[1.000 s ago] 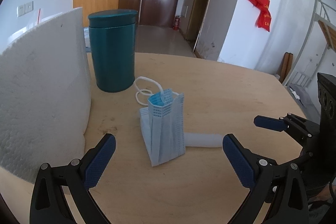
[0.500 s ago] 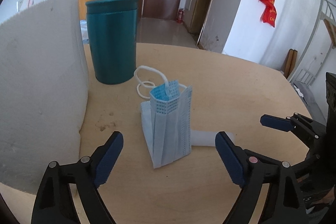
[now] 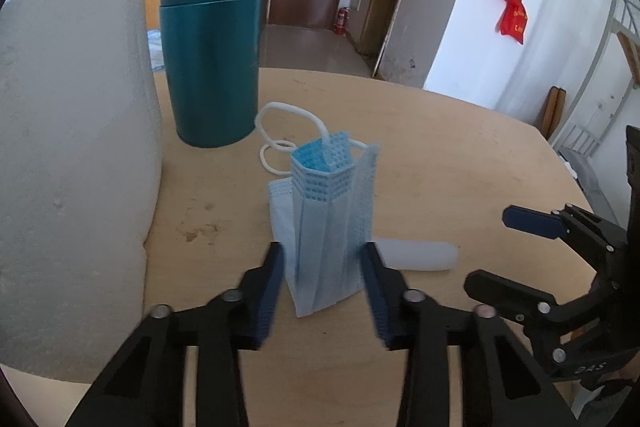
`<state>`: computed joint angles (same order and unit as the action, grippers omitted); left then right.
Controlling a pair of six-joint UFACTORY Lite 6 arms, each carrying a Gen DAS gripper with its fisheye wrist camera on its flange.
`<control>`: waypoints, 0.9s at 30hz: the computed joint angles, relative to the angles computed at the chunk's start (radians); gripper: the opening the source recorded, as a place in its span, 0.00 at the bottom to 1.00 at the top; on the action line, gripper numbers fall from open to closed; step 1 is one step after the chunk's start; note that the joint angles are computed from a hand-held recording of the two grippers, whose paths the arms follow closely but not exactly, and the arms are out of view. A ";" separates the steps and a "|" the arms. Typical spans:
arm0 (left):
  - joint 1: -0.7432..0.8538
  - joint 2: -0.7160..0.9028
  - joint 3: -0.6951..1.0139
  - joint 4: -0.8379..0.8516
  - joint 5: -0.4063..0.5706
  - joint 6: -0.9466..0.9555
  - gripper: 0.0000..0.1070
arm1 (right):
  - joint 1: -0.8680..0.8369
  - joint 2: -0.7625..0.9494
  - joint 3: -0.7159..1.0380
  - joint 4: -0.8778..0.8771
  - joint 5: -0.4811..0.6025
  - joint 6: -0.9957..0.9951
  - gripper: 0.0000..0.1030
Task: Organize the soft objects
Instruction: 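Close the left tool on the folded blue face mask, then grasp the white foam strip with the right tool and lift it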
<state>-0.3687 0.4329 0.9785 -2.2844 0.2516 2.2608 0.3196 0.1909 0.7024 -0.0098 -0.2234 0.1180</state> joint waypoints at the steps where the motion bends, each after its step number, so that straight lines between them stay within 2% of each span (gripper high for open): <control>1: 0.000 0.000 -0.002 -0.006 0.003 0.007 0.31 | -0.001 0.008 0.006 -0.004 0.004 0.000 0.84; 4: -0.001 0.002 0.000 0.004 0.005 0.003 0.29 | 0.002 0.033 0.030 0.039 0.013 -0.053 0.84; 6: 0.005 0.001 -0.001 0.031 0.014 -0.024 0.29 | -0.002 0.039 0.038 -0.002 0.014 -0.018 0.84; 9: 0.013 -0.009 -0.011 0.038 0.026 -0.026 0.16 | -0.002 0.051 0.050 -0.021 0.009 -0.008 0.84; 12: 0.024 -0.035 -0.040 0.008 0.041 0.025 0.13 | 0.009 0.071 0.068 0.001 0.016 -0.040 0.84; 19: 0.039 -0.086 -0.077 0.018 0.051 0.029 0.10 | 0.036 0.110 0.106 0.102 0.024 -0.157 0.84; 23: 0.047 -0.110 -0.097 0.049 0.066 0.008 0.10 | 0.052 0.123 0.128 0.213 0.031 -0.283 0.84; 25: 0.051 -0.121 -0.106 0.058 0.070 0.003 0.10 | 0.065 0.122 0.134 0.320 0.026 -0.412 0.84; 27: 0.056 -0.134 -0.117 0.065 0.074 -0.001 0.10 | 0.067 0.124 0.143 0.299 0.033 -0.411 0.84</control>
